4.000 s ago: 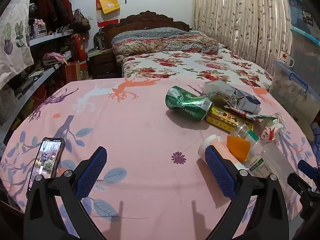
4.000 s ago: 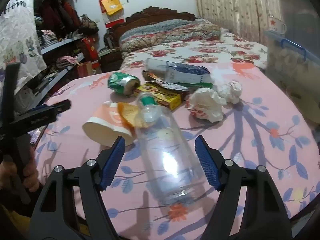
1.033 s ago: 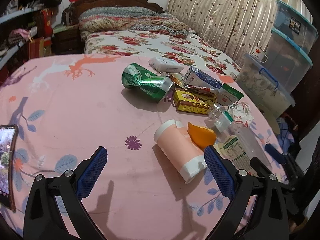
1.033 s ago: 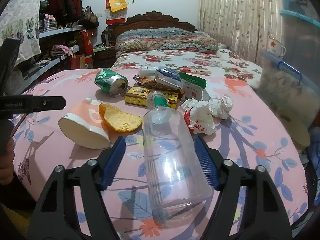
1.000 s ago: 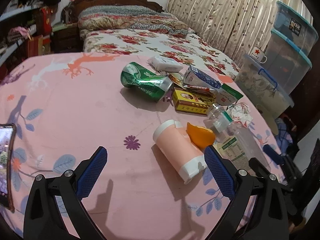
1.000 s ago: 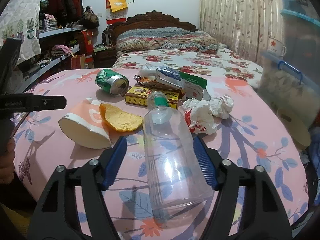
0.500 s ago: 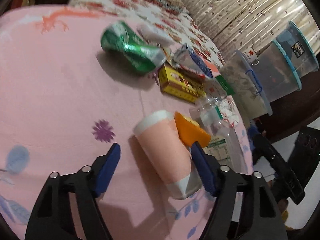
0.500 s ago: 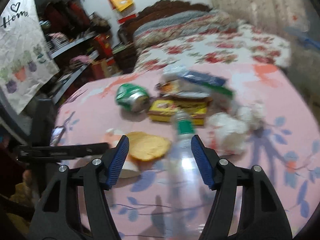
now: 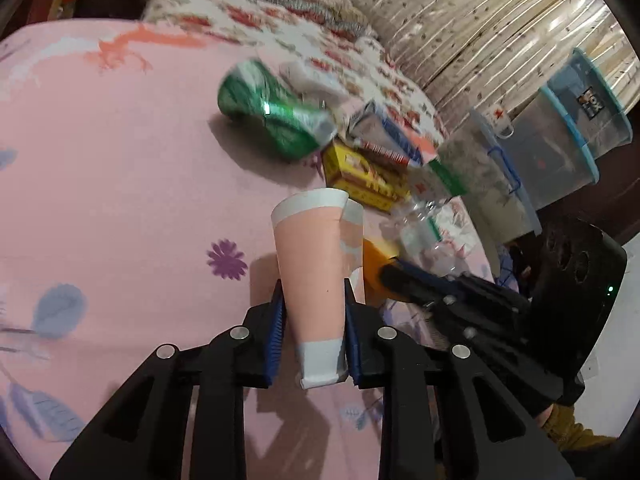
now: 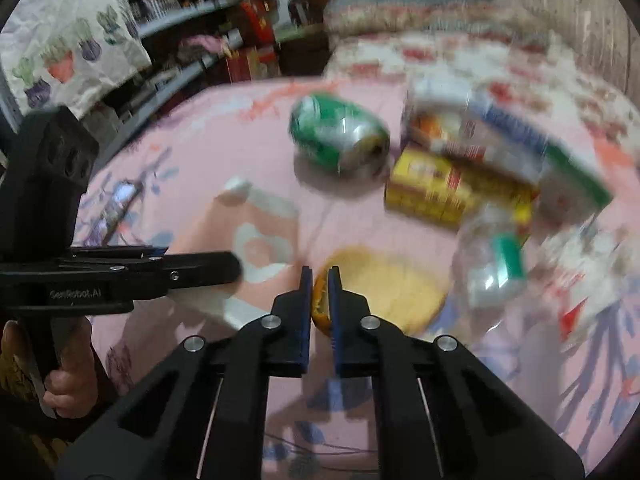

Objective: Collect trash
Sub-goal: 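Grasp the pink paper cup with the left tool while the right tool grasps the orange chip, then carry the cup with the left tool while the right tool carries the chip, both into the tan bin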

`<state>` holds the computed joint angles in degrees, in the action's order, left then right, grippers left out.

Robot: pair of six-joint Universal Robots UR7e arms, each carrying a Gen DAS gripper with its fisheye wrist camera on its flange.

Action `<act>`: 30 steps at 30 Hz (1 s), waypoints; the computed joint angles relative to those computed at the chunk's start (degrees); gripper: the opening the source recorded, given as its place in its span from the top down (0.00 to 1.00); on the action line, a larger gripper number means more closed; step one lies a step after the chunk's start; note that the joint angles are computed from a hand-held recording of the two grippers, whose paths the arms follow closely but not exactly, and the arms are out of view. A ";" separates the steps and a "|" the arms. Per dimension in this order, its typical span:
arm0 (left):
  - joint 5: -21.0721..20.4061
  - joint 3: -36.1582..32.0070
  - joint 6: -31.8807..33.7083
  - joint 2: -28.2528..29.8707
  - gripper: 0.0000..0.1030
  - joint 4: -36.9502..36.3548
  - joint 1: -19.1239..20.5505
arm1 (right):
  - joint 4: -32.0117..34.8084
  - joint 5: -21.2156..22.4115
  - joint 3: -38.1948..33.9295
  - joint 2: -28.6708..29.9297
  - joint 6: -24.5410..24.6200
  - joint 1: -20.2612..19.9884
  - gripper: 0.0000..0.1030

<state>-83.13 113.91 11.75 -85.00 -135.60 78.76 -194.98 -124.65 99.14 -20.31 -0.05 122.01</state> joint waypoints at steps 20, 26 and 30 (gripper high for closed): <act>2.64 -1.29 2.30 4.72 0.76 -2.43 -15.97 | -29.80 0.78 22.53 -19.40 -0.13 -4.35 0.91; 1.78 -6.27 3.13 17.75 0.76 -0.84 -23.80 | -35.95 -2.25 30.69 -26.73 -2.08 -10.48 0.91; -0.87 -12.60 2.48 29.82 0.76 -0.53 -28.79 | -41.61 -2.92 36.74 -32.94 -4.42 -16.72 0.91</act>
<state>-84.00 101.30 14.23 -55.19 -136.14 49.97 -236.59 -127.57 135.89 -53.26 -4.46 105.29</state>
